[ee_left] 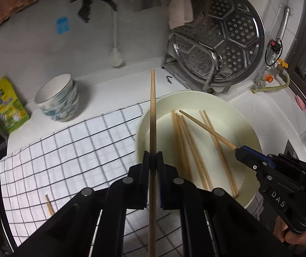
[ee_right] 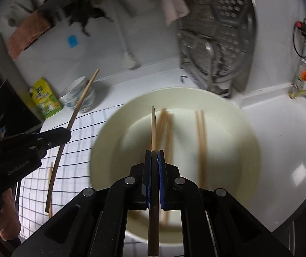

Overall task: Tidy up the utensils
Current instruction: 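Carry both chopsticks into the cream basin and open both tools to release them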

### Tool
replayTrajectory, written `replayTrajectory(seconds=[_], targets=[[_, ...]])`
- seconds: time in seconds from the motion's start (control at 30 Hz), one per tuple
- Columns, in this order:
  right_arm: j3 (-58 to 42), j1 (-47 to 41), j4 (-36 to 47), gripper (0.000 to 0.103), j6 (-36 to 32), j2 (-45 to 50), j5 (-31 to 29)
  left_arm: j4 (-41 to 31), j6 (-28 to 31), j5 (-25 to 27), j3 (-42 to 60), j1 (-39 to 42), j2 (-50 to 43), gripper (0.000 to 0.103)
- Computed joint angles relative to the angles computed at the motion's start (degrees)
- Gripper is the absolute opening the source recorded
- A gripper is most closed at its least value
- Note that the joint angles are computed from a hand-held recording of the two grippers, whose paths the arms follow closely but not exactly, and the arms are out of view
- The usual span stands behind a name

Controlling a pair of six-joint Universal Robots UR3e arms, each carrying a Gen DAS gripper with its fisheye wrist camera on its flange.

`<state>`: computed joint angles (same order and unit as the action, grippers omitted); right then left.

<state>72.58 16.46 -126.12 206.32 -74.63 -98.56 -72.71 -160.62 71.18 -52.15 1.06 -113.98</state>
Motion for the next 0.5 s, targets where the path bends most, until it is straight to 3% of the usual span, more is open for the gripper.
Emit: replayTrajectory(seconds=[0.2,0.5], targets=[[7.0,-6.5,-3.2,0.006,-2.2,-3.0,4.6,-3.9,-2.2,3.4,13.6,-6.1,-9.8,0.008],[10.9,-11.4,-4.8,0.006,-3.7,-3.0,8.0,-16.2,-4.0,7.7,38.0,-11.6,-25.6,0.008]])
